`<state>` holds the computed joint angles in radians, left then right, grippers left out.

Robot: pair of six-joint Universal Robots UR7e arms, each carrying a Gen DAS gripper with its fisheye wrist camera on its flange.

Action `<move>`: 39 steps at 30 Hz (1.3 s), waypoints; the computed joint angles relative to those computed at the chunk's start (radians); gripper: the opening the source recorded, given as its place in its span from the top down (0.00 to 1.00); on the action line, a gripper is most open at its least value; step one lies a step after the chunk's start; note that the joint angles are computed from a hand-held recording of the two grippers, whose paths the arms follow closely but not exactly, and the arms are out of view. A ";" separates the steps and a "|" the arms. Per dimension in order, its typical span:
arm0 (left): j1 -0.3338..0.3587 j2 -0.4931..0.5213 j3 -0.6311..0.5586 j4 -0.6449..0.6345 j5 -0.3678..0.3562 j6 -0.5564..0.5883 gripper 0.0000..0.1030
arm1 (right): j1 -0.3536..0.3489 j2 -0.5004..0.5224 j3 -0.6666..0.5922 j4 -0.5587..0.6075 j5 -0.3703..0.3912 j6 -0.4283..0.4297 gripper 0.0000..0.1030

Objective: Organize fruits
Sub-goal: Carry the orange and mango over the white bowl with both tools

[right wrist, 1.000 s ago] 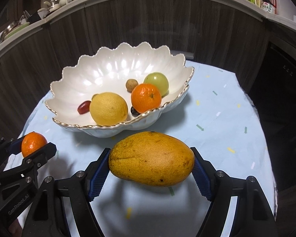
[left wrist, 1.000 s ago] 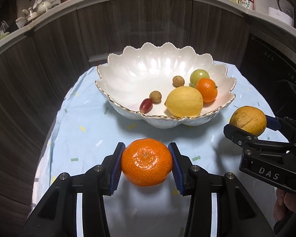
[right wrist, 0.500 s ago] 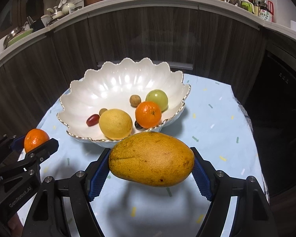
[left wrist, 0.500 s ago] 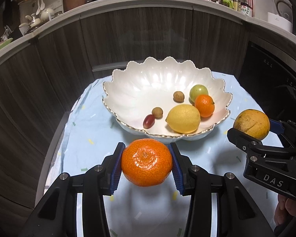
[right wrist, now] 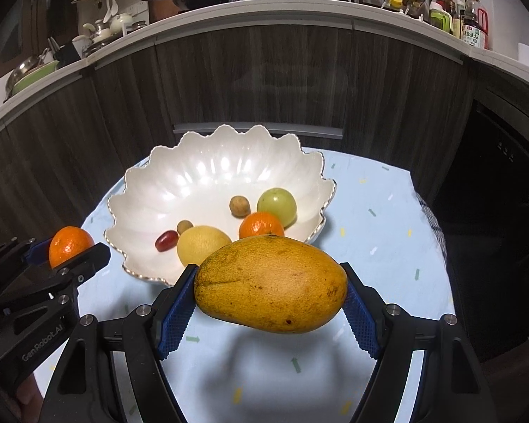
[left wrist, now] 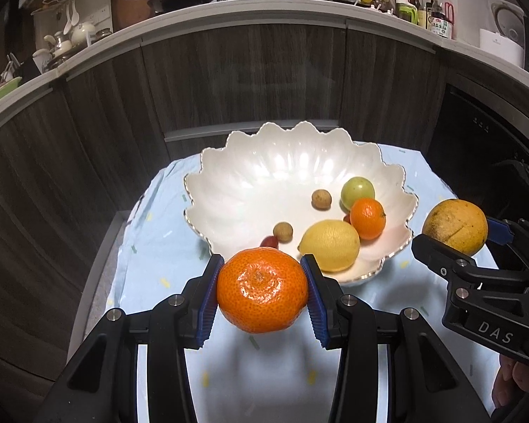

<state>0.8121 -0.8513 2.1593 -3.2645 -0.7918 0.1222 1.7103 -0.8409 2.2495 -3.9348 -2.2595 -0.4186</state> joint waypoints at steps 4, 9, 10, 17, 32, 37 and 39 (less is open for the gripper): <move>0.008 0.009 -0.026 0.002 -0.001 0.012 0.57 | 0.002 0.000 -0.016 0.013 0.000 -0.004 0.25; 0.019 0.021 -0.055 0.005 -0.002 0.029 0.57 | 0.001 0.003 -0.043 0.032 0.001 -0.012 0.25; 0.020 0.023 -0.058 0.005 -0.004 0.031 0.57 | 0.001 0.004 -0.048 0.036 0.001 -0.014 0.25; 0.042 0.044 -0.118 0.021 -0.009 0.059 0.57 | -0.006 0.008 -0.088 0.067 0.008 -0.026 0.25; 0.099 0.108 -0.247 0.045 -0.018 0.116 0.57 | -0.022 0.039 -0.201 0.158 0.031 -0.050 0.25; 0.119 0.128 -0.282 0.058 -0.021 0.127 0.57 | -0.030 0.055 -0.234 0.184 0.038 -0.053 0.25; 0.127 0.135 -0.293 0.062 -0.023 0.130 0.57 | -0.033 0.062 -0.249 0.197 0.040 -0.054 0.25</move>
<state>0.9390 -0.7161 1.8659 -3.2024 -0.8146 0.2521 1.6774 -0.7789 2.0003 -3.7382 -2.2190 -0.4723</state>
